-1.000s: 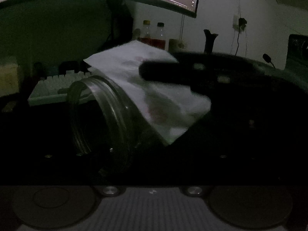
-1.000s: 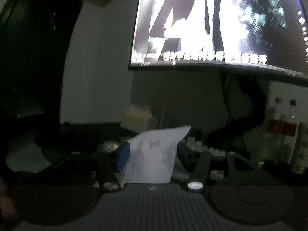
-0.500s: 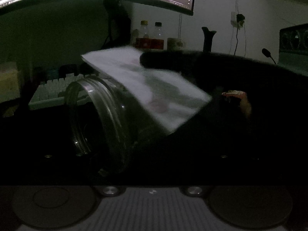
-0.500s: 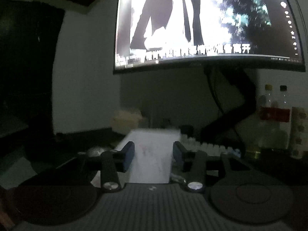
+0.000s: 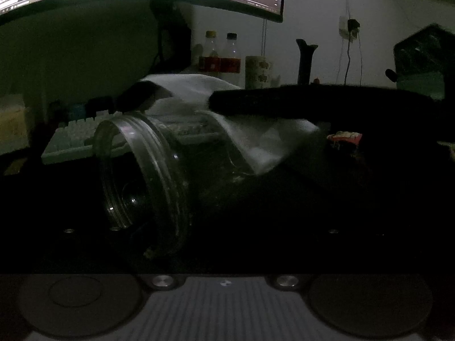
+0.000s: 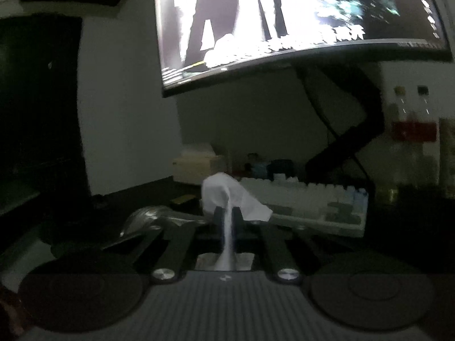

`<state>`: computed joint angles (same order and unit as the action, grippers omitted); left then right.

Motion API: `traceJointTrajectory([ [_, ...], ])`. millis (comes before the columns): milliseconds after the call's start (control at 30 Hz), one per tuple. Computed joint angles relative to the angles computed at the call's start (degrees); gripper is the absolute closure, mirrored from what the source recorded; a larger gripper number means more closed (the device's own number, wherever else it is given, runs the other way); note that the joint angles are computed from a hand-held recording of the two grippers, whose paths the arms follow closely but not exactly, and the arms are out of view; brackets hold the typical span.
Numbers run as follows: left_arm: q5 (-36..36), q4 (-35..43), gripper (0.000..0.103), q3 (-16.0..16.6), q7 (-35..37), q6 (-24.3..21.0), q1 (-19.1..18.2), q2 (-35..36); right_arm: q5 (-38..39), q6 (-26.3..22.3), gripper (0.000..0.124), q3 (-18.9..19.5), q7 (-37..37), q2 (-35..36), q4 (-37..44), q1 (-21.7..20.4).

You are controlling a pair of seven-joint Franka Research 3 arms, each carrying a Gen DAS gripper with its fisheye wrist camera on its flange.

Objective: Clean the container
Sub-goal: 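Rub the tissue along the jar body with the right tool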

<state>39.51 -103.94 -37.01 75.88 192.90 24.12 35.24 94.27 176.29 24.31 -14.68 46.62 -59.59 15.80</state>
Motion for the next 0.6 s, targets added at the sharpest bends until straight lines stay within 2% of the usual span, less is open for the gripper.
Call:
traceJointTrajectory([
  [67,0.1,0.0,0.003,0.4,0.1,0.2,-0.4,-0.1,-2.2,-2.0,0.117,-0.2,4.6,-1.6,-2.5,-0.7],
  [167,0.6,0.2,0.002,-0.2,0.2,0.1,0.1,0.4,-8.7,-11.5,0.117,-0.7,11.0,-4.3,-7.4,-2.2],
  [200,0.5,0.2,0.002,0.1,0.2,0.0,-0.2,0.3,-10.1,-12.8,0.117,-0.8,11.6,-4.6,-8.0,-2.2],
  [267,0.5,0.3,0.002,0.0,0.3,-0.1,-0.2,0.3,-10.5,-10.5,0.117,-0.6,9.7,-4.8,-8.3,-1.7],
  [367,0.6,0.4,0.001,-1.5,0.4,-0.1,1.1,1.0,-9.4,-0.9,0.117,-0.8,9.0,-2.3,-4.2,0.0],
  [400,0.5,0.3,0.001,-2.0,0.2,-0.1,1.6,1.2,-10.9,2.9,0.117,-1.8,12.2,-0.8,-1.8,1.4],
  [467,0.6,0.3,0.001,-3.2,0.0,-0.4,2.5,1.6,-15.8,5.5,0.117,-5.0,22.3,0.3,-0.6,3.2],
  [500,0.5,0.3,0.001,-3.2,0.1,-0.5,2.4,1.5,-16.1,5.4,0.117,-4.2,22.7,0.2,-0.9,2.6],
  [533,0.4,0.3,0.001,-3.1,0.2,-0.4,2.3,1.5,-15.4,5.9,0.117,-1.8,20.1,0.2,-1.0,1.5],
  [600,0.3,0.3,0.001,-2.7,0.4,-0.2,1.8,1.4,-12.7,5.4,0.116,4.8,10.6,0.1,-2.0,-1.9],
])
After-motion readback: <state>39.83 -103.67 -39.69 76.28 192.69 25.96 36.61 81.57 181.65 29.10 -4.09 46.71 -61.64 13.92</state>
